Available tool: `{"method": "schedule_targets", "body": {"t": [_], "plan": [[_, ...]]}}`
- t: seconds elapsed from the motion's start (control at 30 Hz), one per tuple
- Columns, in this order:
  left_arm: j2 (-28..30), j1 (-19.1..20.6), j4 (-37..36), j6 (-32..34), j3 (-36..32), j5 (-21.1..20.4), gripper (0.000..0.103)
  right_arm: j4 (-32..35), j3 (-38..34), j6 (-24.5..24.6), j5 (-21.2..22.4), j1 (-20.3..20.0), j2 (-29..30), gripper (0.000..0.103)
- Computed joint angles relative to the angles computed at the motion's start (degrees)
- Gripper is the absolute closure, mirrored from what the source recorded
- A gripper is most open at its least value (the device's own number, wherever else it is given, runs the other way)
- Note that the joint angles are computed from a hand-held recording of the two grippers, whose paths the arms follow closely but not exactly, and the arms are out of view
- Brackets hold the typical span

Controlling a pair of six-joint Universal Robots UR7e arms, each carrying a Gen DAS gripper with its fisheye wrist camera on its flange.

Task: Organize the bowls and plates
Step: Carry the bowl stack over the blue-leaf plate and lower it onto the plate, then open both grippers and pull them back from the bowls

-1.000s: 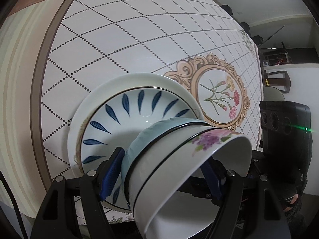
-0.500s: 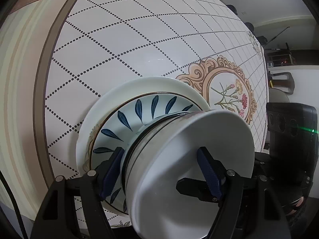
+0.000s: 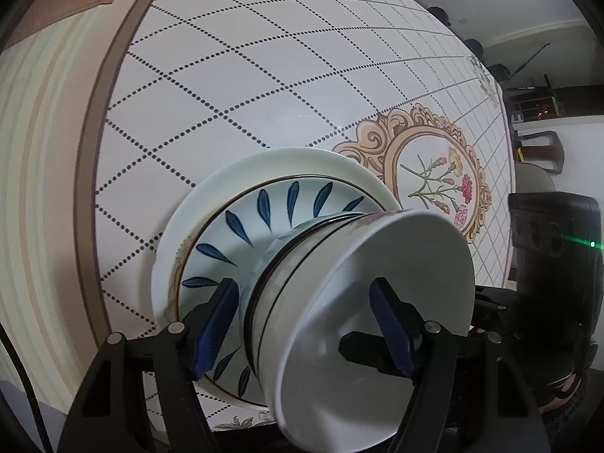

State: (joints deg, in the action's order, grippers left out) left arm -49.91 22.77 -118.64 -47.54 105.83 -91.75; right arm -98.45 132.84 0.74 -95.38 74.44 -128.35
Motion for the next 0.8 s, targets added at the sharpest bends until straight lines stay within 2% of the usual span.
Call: {"method": "schedule_targets", "body": {"t": [0.03, 0.1, 0.17, 0.33, 0.43, 0.57, 0.6, 0.73, 0.8], "plan": [[-0.15, -0.18, 0.8, -0.25, -0.28, 0.65, 0.034, 0.12, -0.28, 0.85, -0.87, 0.84, -0.01, 0.036], [-0.34, -0.67, 2.59, -0.72, -0.95, 2.12, 0.033, 0.15, -0.87, 3.02, -3.02, 3.04, 0.23, 0.026], [-0.76, -1.33, 4.83, -1.04, -1.7, 4.06, 0.032, 0.5, -1.52, 5.0, -5.55, 4.99, 0.08, 0.02], [-2.16, -3.38, 9.9, -3.61, -2.94, 8.01, 0.032, 2.92, -3.52, 11.38, -13.61, 11.29, -0.79, 0.017], [-2.99, -5.44, 13.53, -4.59, -3.42, 11.23, 0.031, 5.5, -5.02, 16.38, -19.27, 16.94, -1.02, 0.005], [-4.38, -8.62, 16.89, -5.95, -3.58, 14.02, 0.029, 9.57, -6.84, 23.25, -23.64, 24.07, -1.4, 0.003], [-4.75, -9.2, 17.15, -6.23, -3.52, 14.2, 0.028, 10.78, -7.46, 25.33, -24.55, 25.9, -1.45, 0.0], [-5.82, -12.3, 20.21, -8.51, -4.21, 16.54, 0.012, 16.37, -10.32, 34.78, -29.05, 34.69, -0.67, 0.0], [-6.09, -13.51, 21.26, -9.2, -4.72, 17.11, 0.012, 20.06, -12.28, 40.62, -31.13, 39.86, 0.49, 0.0]]}}
